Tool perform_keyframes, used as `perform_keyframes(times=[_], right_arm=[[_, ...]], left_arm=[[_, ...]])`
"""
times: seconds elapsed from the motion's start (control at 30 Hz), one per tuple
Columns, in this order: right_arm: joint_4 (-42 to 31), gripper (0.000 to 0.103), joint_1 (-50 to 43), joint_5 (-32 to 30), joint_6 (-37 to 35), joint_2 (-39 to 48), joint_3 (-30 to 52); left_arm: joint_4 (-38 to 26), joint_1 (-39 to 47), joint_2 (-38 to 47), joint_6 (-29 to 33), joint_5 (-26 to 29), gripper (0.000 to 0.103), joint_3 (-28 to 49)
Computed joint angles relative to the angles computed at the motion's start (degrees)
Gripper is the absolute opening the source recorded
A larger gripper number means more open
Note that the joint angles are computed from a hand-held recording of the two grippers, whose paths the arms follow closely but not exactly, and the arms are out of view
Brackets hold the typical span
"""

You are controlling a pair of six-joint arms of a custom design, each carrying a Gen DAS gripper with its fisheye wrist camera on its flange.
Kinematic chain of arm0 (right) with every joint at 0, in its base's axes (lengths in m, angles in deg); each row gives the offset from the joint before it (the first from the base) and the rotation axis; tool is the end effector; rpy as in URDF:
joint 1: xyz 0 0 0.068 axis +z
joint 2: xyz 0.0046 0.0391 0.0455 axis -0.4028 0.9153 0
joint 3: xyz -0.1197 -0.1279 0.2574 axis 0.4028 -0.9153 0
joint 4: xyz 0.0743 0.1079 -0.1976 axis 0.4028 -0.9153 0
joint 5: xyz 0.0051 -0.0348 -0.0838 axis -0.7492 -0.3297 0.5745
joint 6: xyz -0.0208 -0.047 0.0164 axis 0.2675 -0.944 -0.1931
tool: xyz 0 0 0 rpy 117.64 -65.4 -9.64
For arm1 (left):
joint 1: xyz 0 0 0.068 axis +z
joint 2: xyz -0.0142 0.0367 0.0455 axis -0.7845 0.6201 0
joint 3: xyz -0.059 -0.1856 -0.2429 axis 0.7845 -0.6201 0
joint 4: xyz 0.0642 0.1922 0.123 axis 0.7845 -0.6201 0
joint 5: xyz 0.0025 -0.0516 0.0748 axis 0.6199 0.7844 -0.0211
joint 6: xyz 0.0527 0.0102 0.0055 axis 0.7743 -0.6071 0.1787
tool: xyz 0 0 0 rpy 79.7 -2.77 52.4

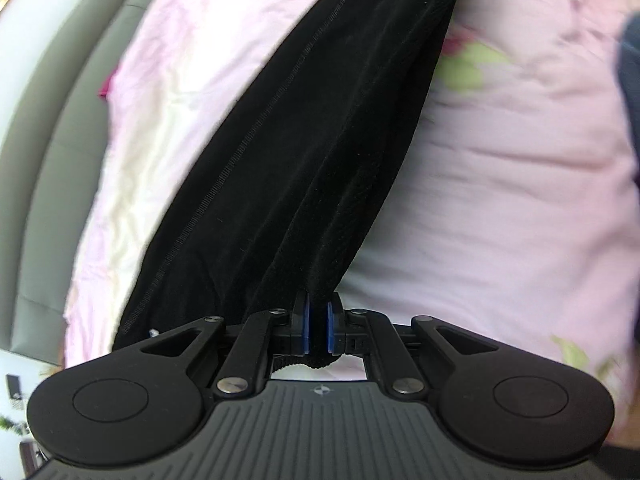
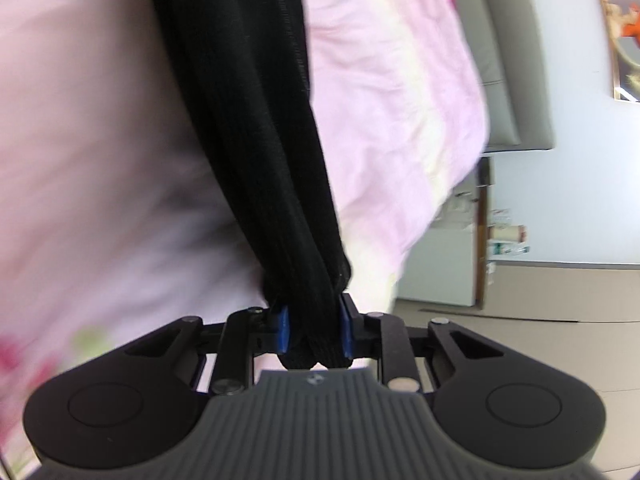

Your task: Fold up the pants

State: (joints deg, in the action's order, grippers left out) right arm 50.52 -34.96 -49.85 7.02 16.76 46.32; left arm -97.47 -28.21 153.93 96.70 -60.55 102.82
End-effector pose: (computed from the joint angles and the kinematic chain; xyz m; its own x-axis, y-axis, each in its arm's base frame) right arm 0.2022 -0.0563 0.2147 -0.6981 -0.7146 0.0440 -0.4767 0.4181 -0.7733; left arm 0.3224 0.1272 0.2476 -0.0729 0.9801 -0.1848 0.8208 0.1642 0.5471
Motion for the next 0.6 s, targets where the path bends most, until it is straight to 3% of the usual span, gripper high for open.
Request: perform_keyframes(times=[0.1,0.27,0.33,0.47,0.53,0.6], right_arm=[[-3.9,0.019,2.3,2.0,3.4,-3.2,-4.2],[1.5,0.021,7.0,6.6,9.4,3.8,-8.5],[1.2,0.027,8.0,7.6,9.8,4.5,-8.5],[-8.0,0.041,9.0,8.0,14.1,1.1,-6.2],[-15.3,0.053,9.3,7.6,17.5,-1.6,-3.7],[-23.6,0.060,8.4,5.5,21.2,-4.5,-0.6]], left_arm=[[1.5,0.1,1.3,3.0,-1.9,0.008,-2.8],[5.7,-0.5,3.7,3.8,-4.1,0.008,-5.8],[6.2,-0.9,3.8,2.8,-5.2,0.010,-6.5],[4.5,-0.2,3.1,4.2,-5.2,0.014,-6.6],[1.0,0.7,2.9,5.5,-4.8,0.023,-5.1],[-3.9,1.8,2.8,7.2,-4.5,0.025,-3.0]])
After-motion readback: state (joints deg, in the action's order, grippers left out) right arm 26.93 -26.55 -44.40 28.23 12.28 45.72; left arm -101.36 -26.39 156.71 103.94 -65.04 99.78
